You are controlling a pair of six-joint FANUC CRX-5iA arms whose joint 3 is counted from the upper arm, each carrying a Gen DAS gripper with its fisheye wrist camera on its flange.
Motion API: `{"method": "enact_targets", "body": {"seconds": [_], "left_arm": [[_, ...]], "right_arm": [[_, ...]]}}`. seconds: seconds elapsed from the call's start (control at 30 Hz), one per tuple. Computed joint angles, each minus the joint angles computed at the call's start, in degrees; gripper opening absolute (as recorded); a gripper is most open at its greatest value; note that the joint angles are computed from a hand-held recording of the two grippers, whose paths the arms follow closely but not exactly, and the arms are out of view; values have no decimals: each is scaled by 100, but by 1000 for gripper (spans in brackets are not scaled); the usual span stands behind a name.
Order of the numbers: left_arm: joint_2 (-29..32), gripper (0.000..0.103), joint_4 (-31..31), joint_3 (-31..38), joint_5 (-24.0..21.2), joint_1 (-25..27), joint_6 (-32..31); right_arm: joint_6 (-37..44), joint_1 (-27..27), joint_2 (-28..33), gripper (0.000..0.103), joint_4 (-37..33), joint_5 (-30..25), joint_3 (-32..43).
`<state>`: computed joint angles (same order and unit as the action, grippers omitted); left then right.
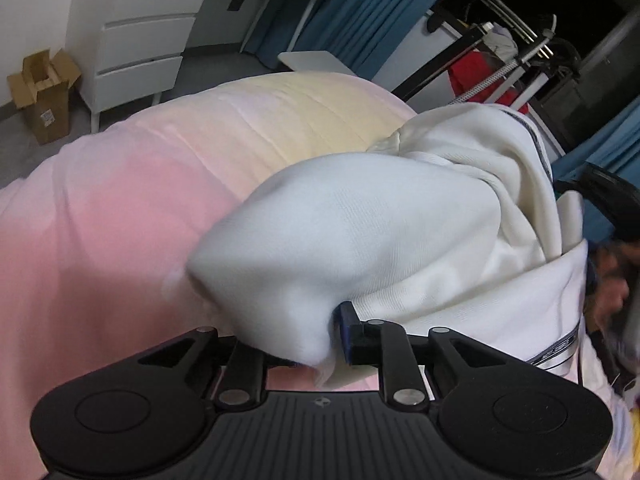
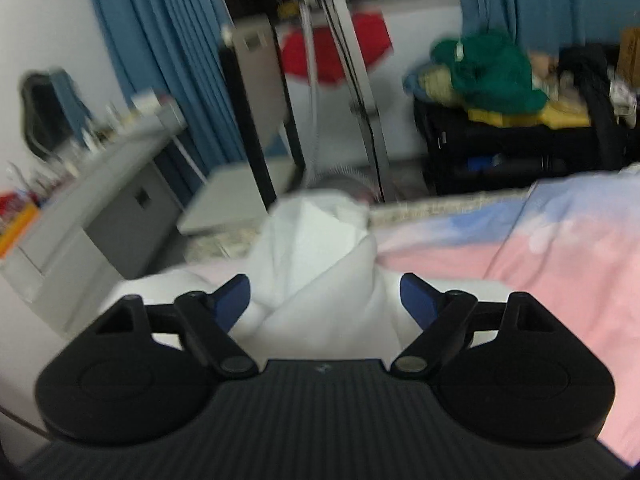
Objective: Fold clothes
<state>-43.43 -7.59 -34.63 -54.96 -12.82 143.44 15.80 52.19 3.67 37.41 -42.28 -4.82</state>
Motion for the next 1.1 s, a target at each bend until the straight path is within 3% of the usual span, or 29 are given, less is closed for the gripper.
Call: {"method": "enact_targets", "body": {"seconds": [0.07, 0.13, 0.2, 0.23, 0.47, 0.6, 0.7, 0.77, 0.9, 1.0, 1.1], "left_arm": [[112, 19, -54, -19, 137, -33, -52], [211, 19, 96, -99, 329, 66, -237], [212, 18, 233, -158, 416, 162, -387], [213, 18, 301, -187, 459, 208, -461], [167, 11, 633, -270, 538, 328, -799], [53, 9, 1137, -443, 635, 514, -1203], [-15, 9, 1485, -568, 683, 560, -1538], [-4, 9, 1809, -648, 692, 596, -1884], [226, 10, 1952, -615, 634, 352, -2100], [441, 10, 1697, -440, 573, 96, -2016], [451, 16, 1526, -289, 424, 27, -2041]], "right_arm": [[585, -76, 400, 70, -644, -400, 568], [835, -93, 651, 41, -788, -778, 827], [533, -89, 494, 18, -652, -709, 545], [289, -85, 355, 15, -526, -601, 325], [-1423, 97, -1138, 12, 1035, -369, -1265], [-2715, 543, -2238, 11, 2286, -906, -2397], [-3704, 1117, -3099, 11, 2938, -1761, -3208], [-4514, 1696, -3658, 11, 2918, -2682, -3725], [-5677, 3149, -4525, 11, 2075, -4672, -4359], [-6392, 3812, -5176, 11, 1374, -5180, -4556], [-6944, 4472, -5625, 14, 1336, -5629, -4773]]}}
